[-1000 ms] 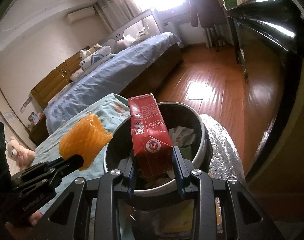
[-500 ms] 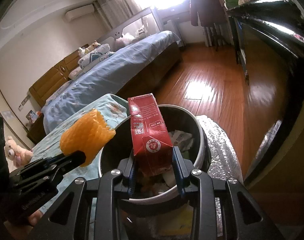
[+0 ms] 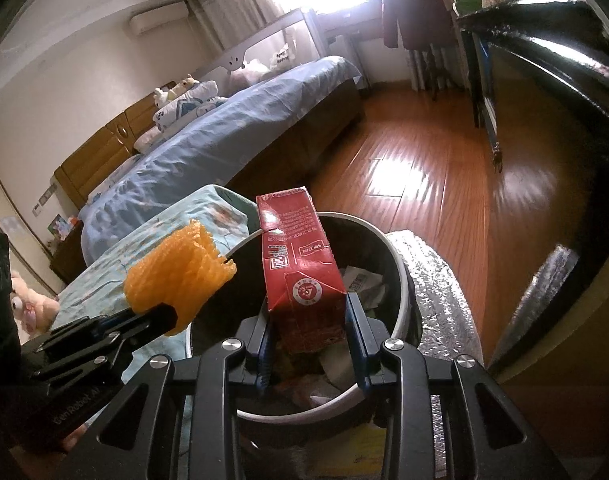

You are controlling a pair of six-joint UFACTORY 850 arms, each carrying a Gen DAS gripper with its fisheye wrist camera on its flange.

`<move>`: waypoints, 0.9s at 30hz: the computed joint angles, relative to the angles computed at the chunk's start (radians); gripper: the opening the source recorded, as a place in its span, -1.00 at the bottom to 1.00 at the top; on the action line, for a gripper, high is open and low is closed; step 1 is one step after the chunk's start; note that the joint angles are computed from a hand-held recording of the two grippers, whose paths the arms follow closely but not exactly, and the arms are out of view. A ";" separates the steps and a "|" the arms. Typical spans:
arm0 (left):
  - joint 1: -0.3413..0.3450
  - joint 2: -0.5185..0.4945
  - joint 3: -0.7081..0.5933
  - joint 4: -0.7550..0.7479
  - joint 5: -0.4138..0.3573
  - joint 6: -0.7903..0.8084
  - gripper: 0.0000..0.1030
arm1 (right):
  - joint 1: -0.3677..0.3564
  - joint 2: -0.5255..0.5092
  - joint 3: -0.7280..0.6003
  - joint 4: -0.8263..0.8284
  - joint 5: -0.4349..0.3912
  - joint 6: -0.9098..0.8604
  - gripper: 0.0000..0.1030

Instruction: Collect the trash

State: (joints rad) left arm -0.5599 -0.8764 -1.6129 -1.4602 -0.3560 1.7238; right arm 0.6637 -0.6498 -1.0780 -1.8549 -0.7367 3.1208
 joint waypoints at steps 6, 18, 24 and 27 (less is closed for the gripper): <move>-0.003 -0.025 -0.036 0.074 -0.006 -0.078 -0.69 | -0.010 -0.001 -0.011 0.017 0.022 -0.030 -0.37; -0.007 -0.031 -0.049 0.125 -0.016 -0.122 -0.66 | -0.025 0.006 -0.014 0.014 0.050 -0.042 -0.30; 0.004 -0.010 -0.022 0.074 -0.004 -0.082 -0.16 | -0.020 0.009 -0.016 0.009 0.045 -0.021 -0.08; 0.016 0.007 0.005 0.041 -0.007 -0.055 -0.12 | -0.006 0.015 -0.010 0.010 0.032 -0.004 -0.01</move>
